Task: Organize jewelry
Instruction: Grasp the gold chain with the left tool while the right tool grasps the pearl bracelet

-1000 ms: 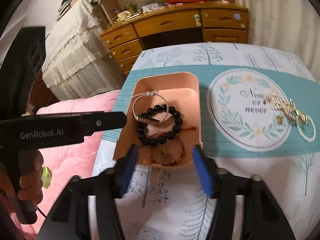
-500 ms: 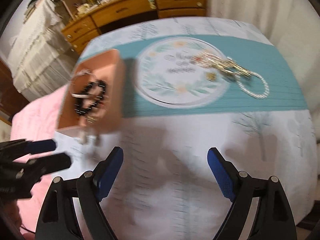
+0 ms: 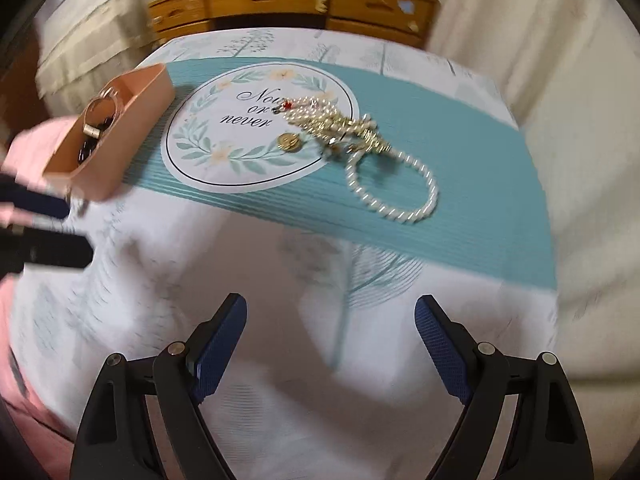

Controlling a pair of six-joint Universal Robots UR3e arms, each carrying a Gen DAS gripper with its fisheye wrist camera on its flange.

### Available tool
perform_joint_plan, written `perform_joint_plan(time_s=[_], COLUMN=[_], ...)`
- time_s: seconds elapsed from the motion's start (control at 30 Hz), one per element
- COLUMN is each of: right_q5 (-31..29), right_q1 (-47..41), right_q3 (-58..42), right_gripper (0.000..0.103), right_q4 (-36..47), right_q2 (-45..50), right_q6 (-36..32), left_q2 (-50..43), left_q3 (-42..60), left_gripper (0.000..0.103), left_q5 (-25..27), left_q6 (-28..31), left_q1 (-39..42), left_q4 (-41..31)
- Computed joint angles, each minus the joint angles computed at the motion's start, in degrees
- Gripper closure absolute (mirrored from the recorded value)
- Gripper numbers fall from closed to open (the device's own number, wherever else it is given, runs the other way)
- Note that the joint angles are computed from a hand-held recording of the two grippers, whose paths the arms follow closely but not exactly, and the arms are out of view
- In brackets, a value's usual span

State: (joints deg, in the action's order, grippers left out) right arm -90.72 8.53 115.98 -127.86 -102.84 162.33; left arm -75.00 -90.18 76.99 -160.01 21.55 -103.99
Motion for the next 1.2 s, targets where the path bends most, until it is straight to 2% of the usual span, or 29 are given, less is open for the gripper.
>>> perform_joint_plan(time_s=[0.17,0.27,0.37,0.43,0.6,0.67,0.7,0.83,0.9,1.0,1.03,1.07,1.1,1.13,1.2], right_q5=[7.0,11.4,15.0,16.4,20.3,21.0,21.0,21.3,20.3,20.4,20.9,21.6,21.6,21.4,21.0], right_q1=[-7.3,-10.3,-12.2,-12.8,-13.7,-13.9,-13.8,-14.1,-13.8,-14.2,-14.6,-14.9,-15.0,-14.8,-14.5], right_q3=[3.6,4.7,4.6,3.8,-0.4,-2.3,-3.7,-7.3,-9.1,-11.9,-12.6,-13.6,-13.8,-14.0,-14.7], right_gripper=[0.016,0.022,0.031,0.040,0.047,0.053,0.059,0.074,0.077,0.083,0.088,0.089,0.091,0.093,0.095], right_q4=[-5.5,-8.0,-9.3,-10.1,-10.6,-10.6,-10.3,-8.2,-7.7,-4.6,-3.4,-1.7,-1.4,-1.2,-0.5], right_q2=[-1.3,-1.1,0.7,2.6,8.3,10.7,12.1,15.5,17.4,19.7,20.1,20.6,20.7,20.8,21.0], right_q6=[-15.9,-23.8,-28.5,-29.9,-31.6,-31.8,-31.8,-33.1,-33.7,-35.0,-35.3,-35.8,-35.9,-36.2,-35.9], left_q2=[-11.3,-16.5,-21.8,-25.0,-32.7,-35.8,-37.0,-43.3,-46.0,-47.2,-47.0,-47.3,-47.7,-47.4,-46.1], left_q3=[7.8,12.2,17.3,20.5,27.0,29.2,29.5,36.0,39.2,39.2,38.6,38.5,38.2,36.7,34.0], left_gripper=[0.035,0.035,0.035,0.035,0.036,0.038,0.040,0.053,0.055,0.059,0.062,0.069,0.072,0.081,0.084], left_q5=[-1.0,-3.1,-4.9,-6.2,-7.6,-8.2,-8.4,-8.6,-9.5,-11.4,-11.8,-11.8,-12.3,-13.0,-14.3], left_q6=[-10.5,-15.0,-19.1,-21.0,-25.8,-27.2,-27.9,-30.4,-32.3,-34.5,-35.1,-35.9,-36.6,-37.0,-37.4], left_q1=[-8.9,-11.0,-12.6,-13.2,-14.8,-15.2,-15.3,-16.0,-16.2,-16.0,-16.0,-16.1,-16.2,-16.0,-15.2], left_q4=[4.7,6.5,7.0,7.5,9.4,9.7,10.4,8.0,5.8,6.3,6.8,7.3,8.3,9.6,10.9])
